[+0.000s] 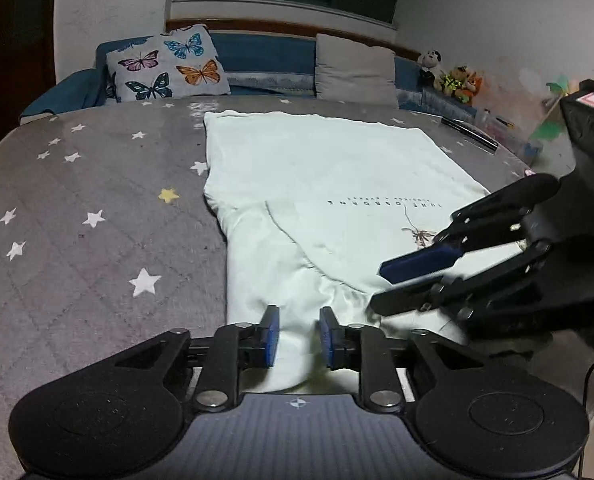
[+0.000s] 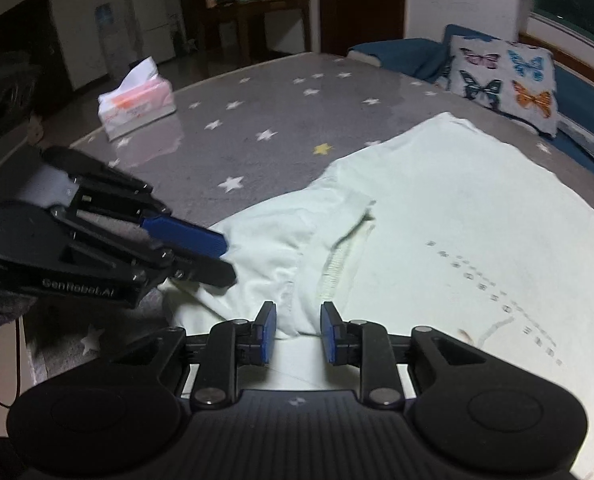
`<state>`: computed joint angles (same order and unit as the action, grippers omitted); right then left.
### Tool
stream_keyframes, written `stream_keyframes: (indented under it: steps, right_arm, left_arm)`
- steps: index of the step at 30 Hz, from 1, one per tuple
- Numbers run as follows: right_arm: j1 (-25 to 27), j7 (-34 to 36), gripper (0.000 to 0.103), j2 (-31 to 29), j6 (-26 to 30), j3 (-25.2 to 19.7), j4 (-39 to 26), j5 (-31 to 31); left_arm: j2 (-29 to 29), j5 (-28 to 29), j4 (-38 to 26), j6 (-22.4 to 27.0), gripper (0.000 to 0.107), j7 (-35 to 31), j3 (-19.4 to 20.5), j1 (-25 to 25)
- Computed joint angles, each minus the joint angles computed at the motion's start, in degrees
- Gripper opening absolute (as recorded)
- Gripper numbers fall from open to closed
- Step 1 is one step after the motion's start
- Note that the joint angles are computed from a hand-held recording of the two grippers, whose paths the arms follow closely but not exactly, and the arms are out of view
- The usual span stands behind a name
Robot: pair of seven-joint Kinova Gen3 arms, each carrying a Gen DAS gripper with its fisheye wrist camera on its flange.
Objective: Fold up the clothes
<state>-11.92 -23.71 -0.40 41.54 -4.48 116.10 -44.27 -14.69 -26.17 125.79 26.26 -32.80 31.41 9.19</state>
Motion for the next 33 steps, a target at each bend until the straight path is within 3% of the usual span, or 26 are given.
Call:
stream_keyframes:
  steps: [4, 10, 16, 22, 28, 33]
  right_arm:
    - [2.92, 2.86, 0.040, -3.21, 1.86, 3.38, 1.80, -4.02]
    - [7.65, 2.45, 0.050, -9.11, 0.20, 9.78, 6.85, -5.59]
    - [11.84, -1.43, 0.050, -13.55, -4.73, 17.07, 11.66, -2.65]
    - [14.61, -3.33, 0.050, -14.36, -9.19, 23.83, 14.39, -2.25]
    - [14.49, -0.68, 0.050, -12.36, -10.43, 29.36, 15.68, -6.22]
    - [16.01, 4.41, 0.046, -10.78, -8.97, 29.55, 17.02, -11.92]
  left_arm:
    - [-0.63, -1.59, -1.12, 1.00, 0.046, 1.44, 2.34, -0.86]
    - [0.13, -5.68, -2.78, -0.02, 0.068, 5.61, 7.67, -3.99]
    - [4.57, -13.70, -5.78, 0.86, 0.082, 12.96, 12.76, -5.03]
    - [10.15, -23.78, -9.25, 2.69, 0.095, 20.77, 15.70, -3.02]
    - [16.42, -33.03, -12.82, 6.19, 0.102, 27.05, 15.63, 2.55]
    - [20.74, -34.93, -15.71, 8.58, 0.103, 27.17, 13.39, 7.67]
